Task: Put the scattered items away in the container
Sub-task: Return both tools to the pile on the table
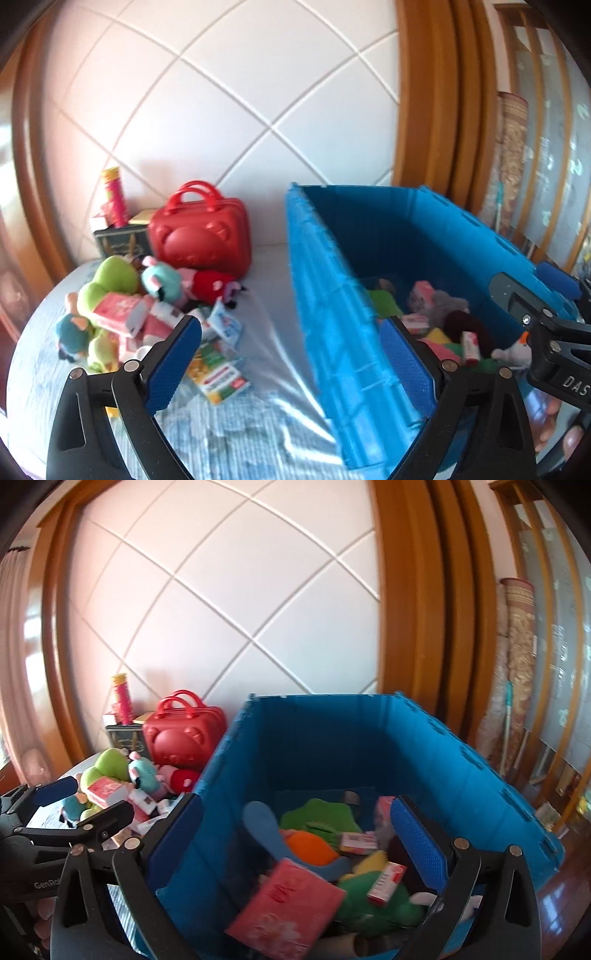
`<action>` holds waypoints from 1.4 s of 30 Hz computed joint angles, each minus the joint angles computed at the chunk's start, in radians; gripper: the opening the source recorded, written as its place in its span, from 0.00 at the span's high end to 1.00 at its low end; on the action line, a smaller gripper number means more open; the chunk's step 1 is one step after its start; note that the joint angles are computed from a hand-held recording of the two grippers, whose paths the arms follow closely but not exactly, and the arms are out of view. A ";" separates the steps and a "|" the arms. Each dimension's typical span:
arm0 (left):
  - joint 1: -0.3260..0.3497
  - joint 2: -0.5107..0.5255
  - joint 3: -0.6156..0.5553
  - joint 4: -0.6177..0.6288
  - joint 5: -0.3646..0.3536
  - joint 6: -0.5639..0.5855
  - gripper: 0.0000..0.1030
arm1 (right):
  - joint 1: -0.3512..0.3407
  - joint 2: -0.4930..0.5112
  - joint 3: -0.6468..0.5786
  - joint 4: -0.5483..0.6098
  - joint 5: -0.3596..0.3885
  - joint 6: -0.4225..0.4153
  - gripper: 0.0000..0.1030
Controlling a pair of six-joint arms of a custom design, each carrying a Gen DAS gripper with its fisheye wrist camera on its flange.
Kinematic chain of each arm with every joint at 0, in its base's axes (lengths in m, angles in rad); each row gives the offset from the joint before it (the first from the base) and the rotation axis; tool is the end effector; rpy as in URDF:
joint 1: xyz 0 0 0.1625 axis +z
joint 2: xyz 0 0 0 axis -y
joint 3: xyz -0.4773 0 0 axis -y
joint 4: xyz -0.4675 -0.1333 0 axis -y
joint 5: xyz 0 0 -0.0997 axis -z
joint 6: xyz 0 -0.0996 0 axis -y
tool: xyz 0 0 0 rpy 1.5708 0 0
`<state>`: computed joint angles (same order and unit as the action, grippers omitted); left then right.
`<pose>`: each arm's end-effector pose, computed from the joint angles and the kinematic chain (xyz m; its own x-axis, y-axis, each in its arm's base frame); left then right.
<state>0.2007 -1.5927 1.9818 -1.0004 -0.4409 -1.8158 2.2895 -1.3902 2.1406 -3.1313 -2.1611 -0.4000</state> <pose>-0.3911 -0.3075 0.3563 -0.7010 -0.2482 -0.6685 0.4851 0.5212 -0.7022 0.4249 -0.3675 0.3284 -0.6437 -0.4264 0.6355 -0.7650 0.3831 -0.5177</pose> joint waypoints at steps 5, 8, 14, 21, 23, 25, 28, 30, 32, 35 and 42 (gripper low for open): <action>-0.022 -0.096 0.003 0.239 -0.041 -0.185 0.05 | 0.058 0.088 -0.033 -0.004 0.019 0.017 0.00; -0.031 -0.171 0.010 0.358 -0.074 -0.255 0.05 | 0.100 0.152 -0.057 -0.019 0.024 0.032 0.00; -0.056 -0.334 0.022 0.571 -0.153 -0.352 0.05 | 0.172 0.301 -0.121 -0.004 0.003 0.118 0.00; -0.046 -0.513 0.034 0.742 -0.262 -0.343 0.05 | 0.213 0.451 -0.183 0.078 -0.027 0.284 0.00; -0.022 -0.561 0.039 0.765 -0.286 -0.330 0.05 | 0.218 0.485 -0.196 0.101 -0.032 0.328 0.00; 0.008 -0.607 0.048 0.772 -0.302 -0.309 0.05 | 0.218 0.512 -0.202 0.134 -0.040 0.369 0.00; 0.075 -0.659 0.069 0.745 -0.308 -0.250 0.05 | 0.204 0.538 -0.205 0.208 -0.045 0.425 0.00; 0.114 -0.684 0.085 0.726 -0.301 -0.225 0.05 | 0.193 0.550 -0.207 0.242 -0.051 0.438 0.00; 0.152 -0.711 0.101 0.699 -0.293 -0.216 0.05 | 0.176 0.561 -0.208 0.262 -0.049 0.441 0.00; 0.234 -0.732 0.124 0.651 -0.269 -0.190 0.05 | 0.143 0.584 -0.214 0.274 -0.028 0.428 0.00; 0.447 -0.732 0.201 0.417 -0.202 -0.010 0.05 | 0.065 0.643 -0.235 0.330 0.010 0.397 0.00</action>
<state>0.6474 -2.3250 2.1825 -0.5831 -0.6428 -1.8257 2.3549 -0.7471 1.9057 -2.8017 -2.1510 -0.0027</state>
